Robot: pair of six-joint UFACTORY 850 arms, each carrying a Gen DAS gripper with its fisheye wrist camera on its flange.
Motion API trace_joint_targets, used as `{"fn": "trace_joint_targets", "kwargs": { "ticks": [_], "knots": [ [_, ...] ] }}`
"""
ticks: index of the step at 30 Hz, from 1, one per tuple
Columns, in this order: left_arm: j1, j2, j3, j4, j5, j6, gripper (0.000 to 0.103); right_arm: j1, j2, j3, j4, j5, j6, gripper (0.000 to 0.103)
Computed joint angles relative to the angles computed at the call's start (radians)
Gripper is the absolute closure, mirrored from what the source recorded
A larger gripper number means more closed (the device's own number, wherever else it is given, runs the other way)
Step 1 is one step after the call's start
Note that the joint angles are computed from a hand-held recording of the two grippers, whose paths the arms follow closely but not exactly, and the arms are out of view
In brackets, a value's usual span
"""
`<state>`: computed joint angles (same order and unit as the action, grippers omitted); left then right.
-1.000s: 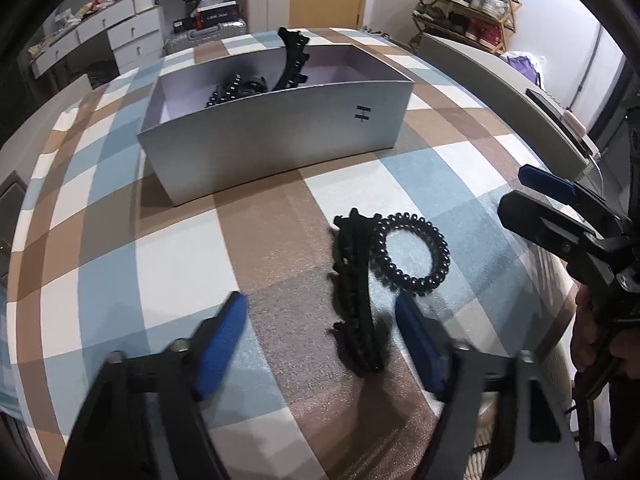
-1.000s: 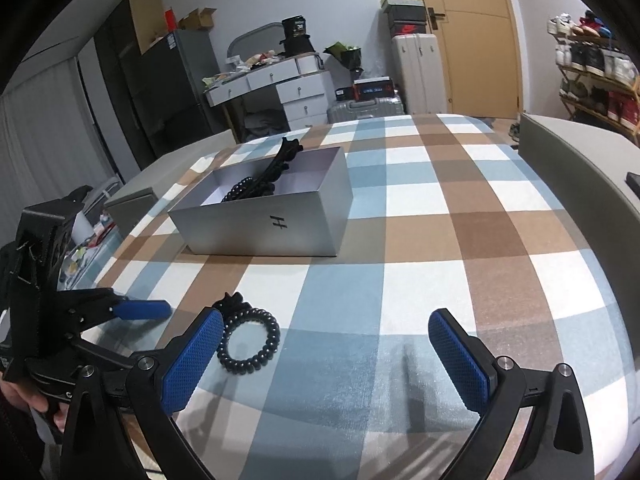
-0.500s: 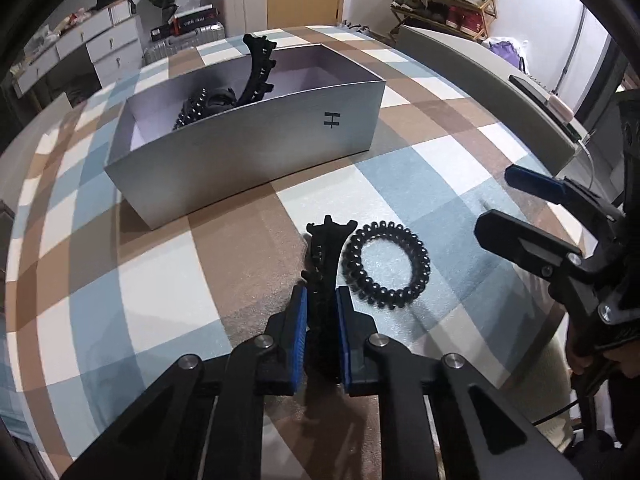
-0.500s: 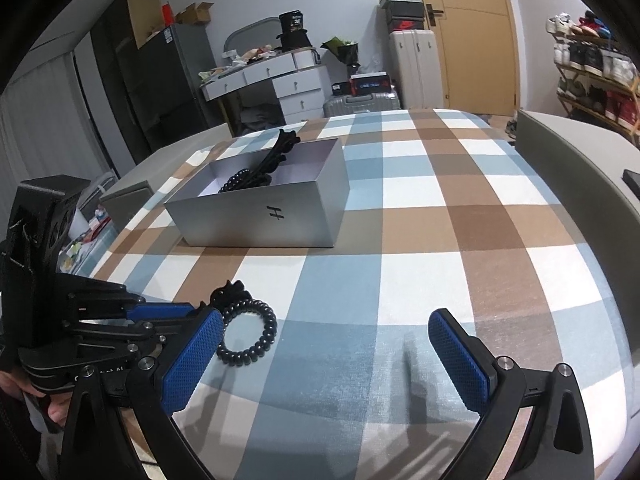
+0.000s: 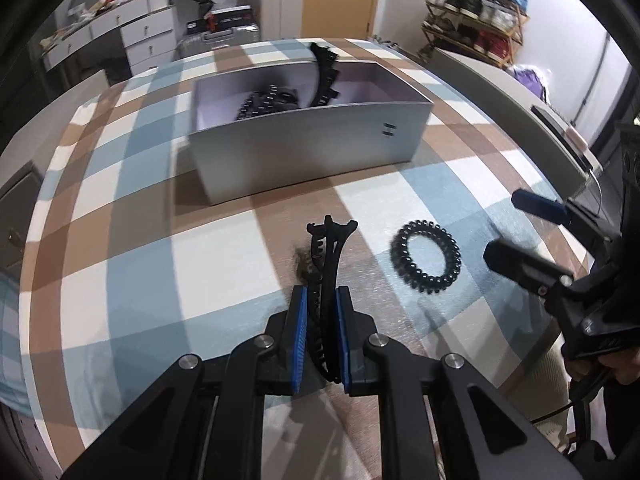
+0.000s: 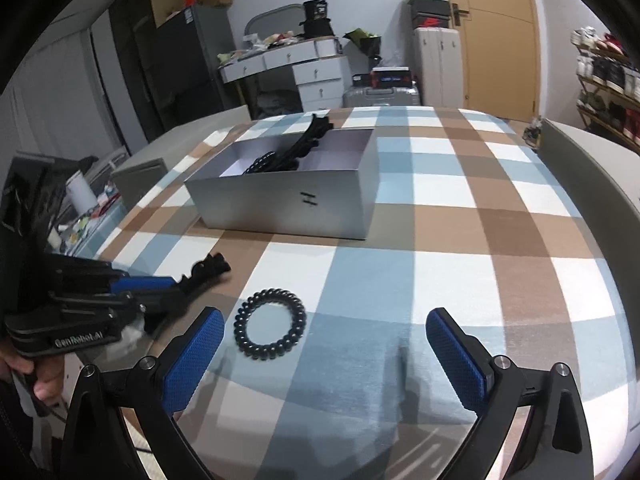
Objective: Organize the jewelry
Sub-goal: 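Grasp the last black coil hair tie with the right tool while the left tool holds the comb clip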
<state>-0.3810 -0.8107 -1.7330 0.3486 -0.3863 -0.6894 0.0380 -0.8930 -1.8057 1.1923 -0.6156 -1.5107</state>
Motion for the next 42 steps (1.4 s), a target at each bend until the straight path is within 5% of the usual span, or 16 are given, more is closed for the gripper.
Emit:
{"fn": "trace_joint_targets", "kwargs": {
  "ticks": [7,29,42],
  "knots": [
    [0.010,0.034,0.058,0.059,0.045,-0.094,0.094,0.031,-0.006,-0.007,-0.079,0.019,0.027,0.017],
    [0.034,0.101,0.174,0.148,0.131,-0.233,0.094,0.080,-0.003,0.001,-0.214,0.095,0.072,0.035],
    [0.048,0.132,0.221,0.155,0.177,-0.265,0.094,0.103,0.006,0.017,-0.263,0.139,0.080,0.063]
  ]
}}
